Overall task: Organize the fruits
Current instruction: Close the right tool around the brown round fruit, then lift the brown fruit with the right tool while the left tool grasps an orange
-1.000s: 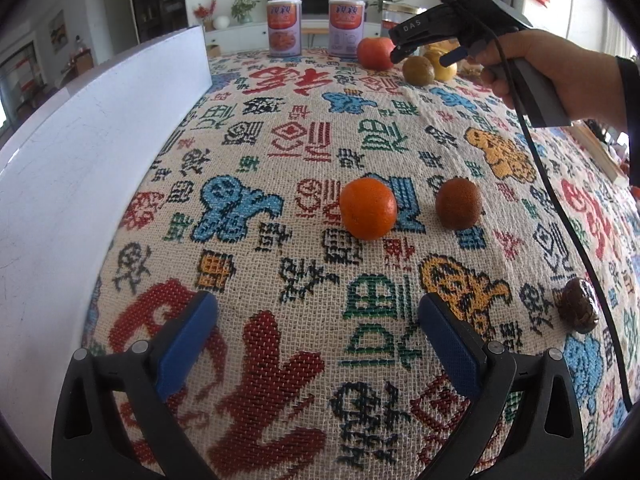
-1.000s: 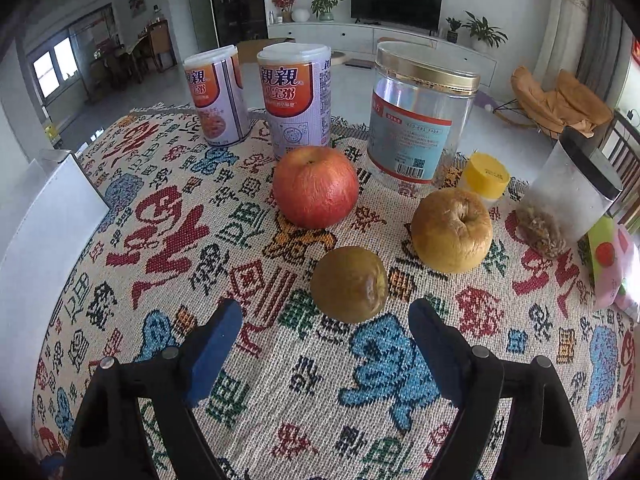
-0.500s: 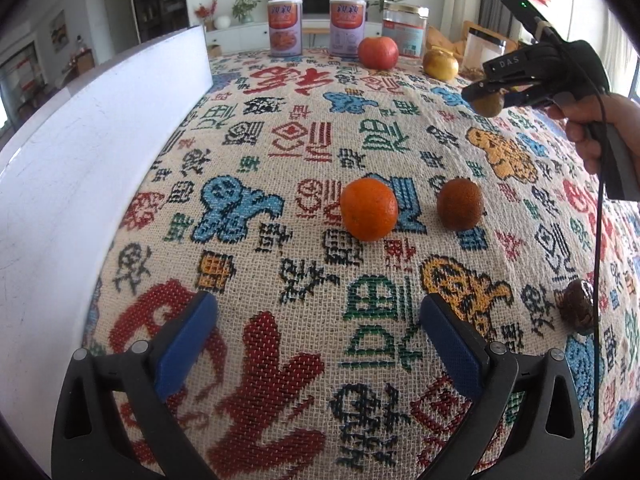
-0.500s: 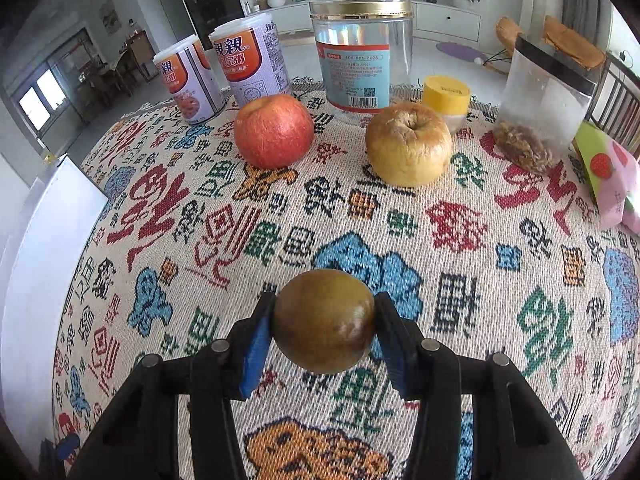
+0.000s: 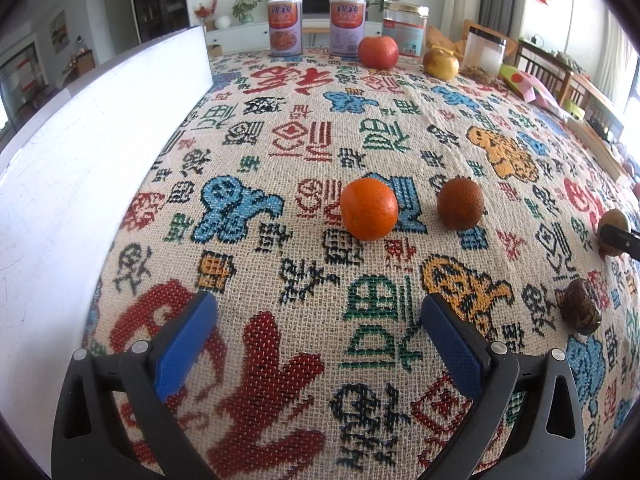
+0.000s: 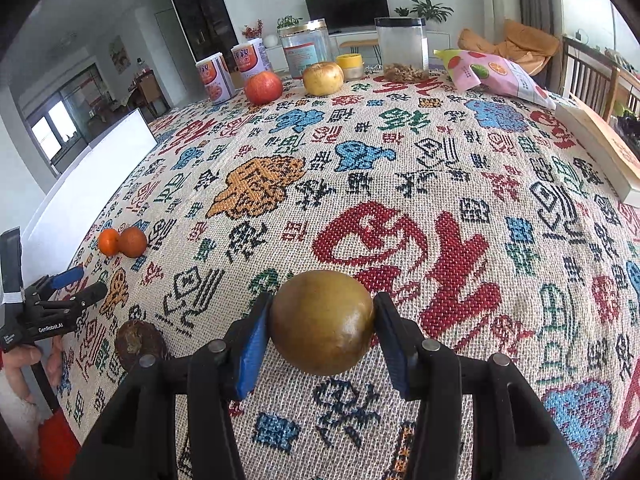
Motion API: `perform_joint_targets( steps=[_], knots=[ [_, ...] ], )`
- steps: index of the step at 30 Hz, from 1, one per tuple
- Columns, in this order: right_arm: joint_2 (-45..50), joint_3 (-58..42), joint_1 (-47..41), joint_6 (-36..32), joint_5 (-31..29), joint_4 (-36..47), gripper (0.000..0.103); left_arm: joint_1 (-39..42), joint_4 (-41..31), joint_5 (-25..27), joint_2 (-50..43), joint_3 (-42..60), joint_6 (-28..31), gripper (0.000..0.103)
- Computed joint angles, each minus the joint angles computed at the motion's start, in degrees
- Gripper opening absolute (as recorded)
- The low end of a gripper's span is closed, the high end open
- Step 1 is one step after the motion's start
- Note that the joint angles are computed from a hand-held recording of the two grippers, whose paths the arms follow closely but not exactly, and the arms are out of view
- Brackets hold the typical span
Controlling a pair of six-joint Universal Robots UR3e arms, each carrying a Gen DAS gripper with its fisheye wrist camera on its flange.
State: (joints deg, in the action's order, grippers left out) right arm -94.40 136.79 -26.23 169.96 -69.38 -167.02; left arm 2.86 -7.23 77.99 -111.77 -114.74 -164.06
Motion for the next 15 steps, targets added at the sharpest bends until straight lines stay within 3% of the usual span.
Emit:
perform_joint_targets(
  steps=[5,12,15],
  knots=[
    [3.0,1.1,3.8,2.7,-5.6,-6.3,0.070,0.6,0.0,-1.2,0.6,-0.7,0.2,0.102],
    [7.6,-4.1,11.5,4.0,-15.9,-4.8,0.089,8.9,-0.8,-15.7,3.7,-5.1,0.8,0.100],
    [7.8,-4.4,11.6,4.0,-16.5,-4.6,0.094,8.4,-6.0,-16.0,2.7,-0.6,1.1,0.099]
  ],
)
